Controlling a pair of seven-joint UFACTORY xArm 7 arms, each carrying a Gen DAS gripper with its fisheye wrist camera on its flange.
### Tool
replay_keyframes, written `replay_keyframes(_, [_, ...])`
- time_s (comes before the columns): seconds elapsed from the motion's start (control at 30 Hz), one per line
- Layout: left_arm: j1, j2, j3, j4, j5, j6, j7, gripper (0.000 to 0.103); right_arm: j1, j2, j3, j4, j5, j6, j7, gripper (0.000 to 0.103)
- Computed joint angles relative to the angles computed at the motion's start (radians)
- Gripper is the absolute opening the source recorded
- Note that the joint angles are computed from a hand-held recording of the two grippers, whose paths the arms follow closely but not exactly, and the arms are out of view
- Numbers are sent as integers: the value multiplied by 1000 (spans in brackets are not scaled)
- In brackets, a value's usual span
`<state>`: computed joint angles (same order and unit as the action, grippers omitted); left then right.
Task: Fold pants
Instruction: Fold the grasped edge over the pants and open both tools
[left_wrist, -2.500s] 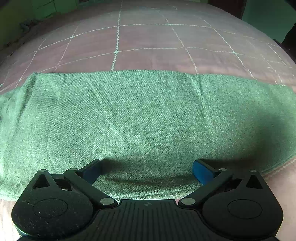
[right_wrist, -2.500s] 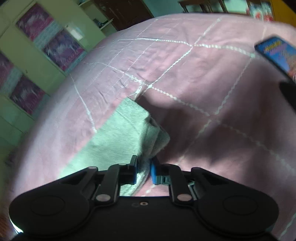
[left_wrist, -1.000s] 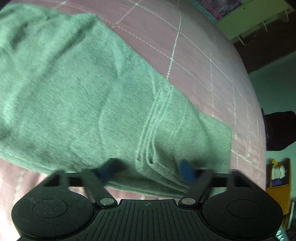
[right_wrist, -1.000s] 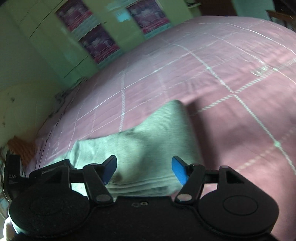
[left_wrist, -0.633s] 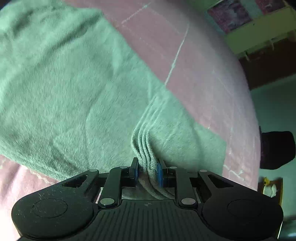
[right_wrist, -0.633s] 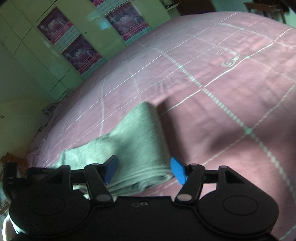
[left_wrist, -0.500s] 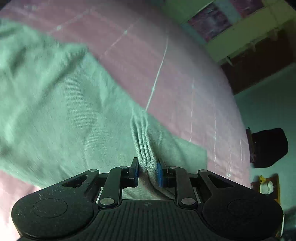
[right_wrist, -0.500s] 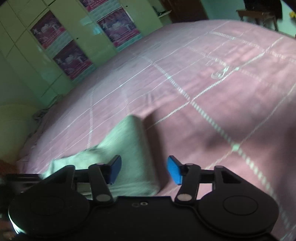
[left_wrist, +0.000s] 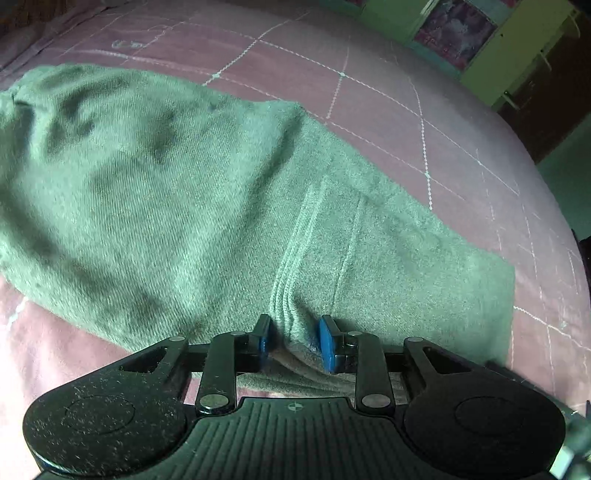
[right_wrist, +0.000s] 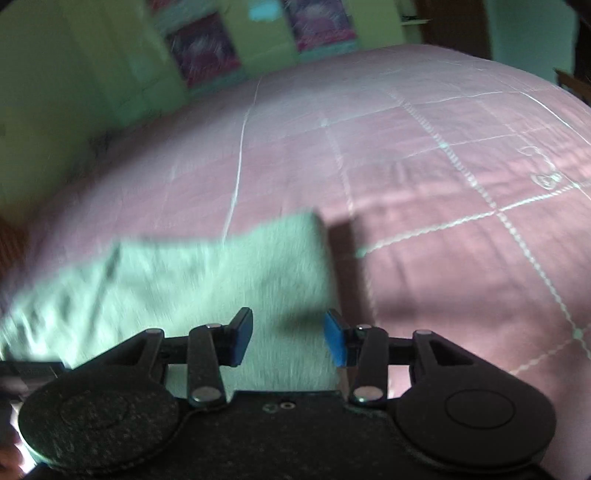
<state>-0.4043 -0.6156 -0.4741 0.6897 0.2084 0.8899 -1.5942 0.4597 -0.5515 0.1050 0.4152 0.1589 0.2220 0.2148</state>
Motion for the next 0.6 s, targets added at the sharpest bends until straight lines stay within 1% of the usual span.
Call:
replay_keyframes(0.03, [9, -5, -9, 21, 15, 36, -2, 28, 6, 34, 4, 13, -23, 38, -20, 42])
replay_keyframes(0.1, [30, -34, -25, 38, 59, 78, -8, 28, -49, 30, 79, -1, -110, 29, -36, 41])
replay_keyframes(0.13, [32, -49, -18, 45, 68, 87, 5, 28, -50, 25, 82, 6, -121, 47, -39, 41])
replay_keyframes(0.2, [38, -51, 3, 52, 67, 65, 34, 28, -9, 24, 28, 23, -79, 71, -61, 42])
replay_keyframes(0.23, [43, -41, 7, 60, 65, 52, 46, 28, 21, 23, -9, 26, -38, 59, -78, 41])
replay_keyframes(0.27, [52, -16, 7, 71, 64, 35, 54, 28, 26, 28, -20, 34, -16, 41, -78, 41])
replay_keyframes(0.33, [64, 42, 4, 92, 67, -8, 62, 28, -31, 64, 33, 72, -42, 9, -39, 42])
replay_keyframes(0.4, [72, 118, -2, 118, 82, -47, 68, 28, -89, 109, 87, 115, -94, -16, 0, 41])
replay_keyframes(0.47, [63, 190, 8, 131, 86, -85, 73, 28, -140, 165, 137, 156, -155, -21, 42, 41])
replay_keyframes(0.5, [59, 215, 10, 133, 99, -87, 75, 28, -179, 198, 175, 179, -206, 0, 72, 41])
replay_keyframes(0.53, [53, 228, 10, 132, 117, -84, 72, 28, -209, 238, 208, 204, -265, 41, 96, 42])
replay_keyframes(0.57, [44, 231, 17, 132, 123, -81, 68, 28, -226, 266, 227, 207, -331, 42, 110, 43])
replay_keyframes(0.6, [33, 227, 27, 138, 118, -71, 67, 28, -259, 267, 261, 199, -415, 17, 142, 43])
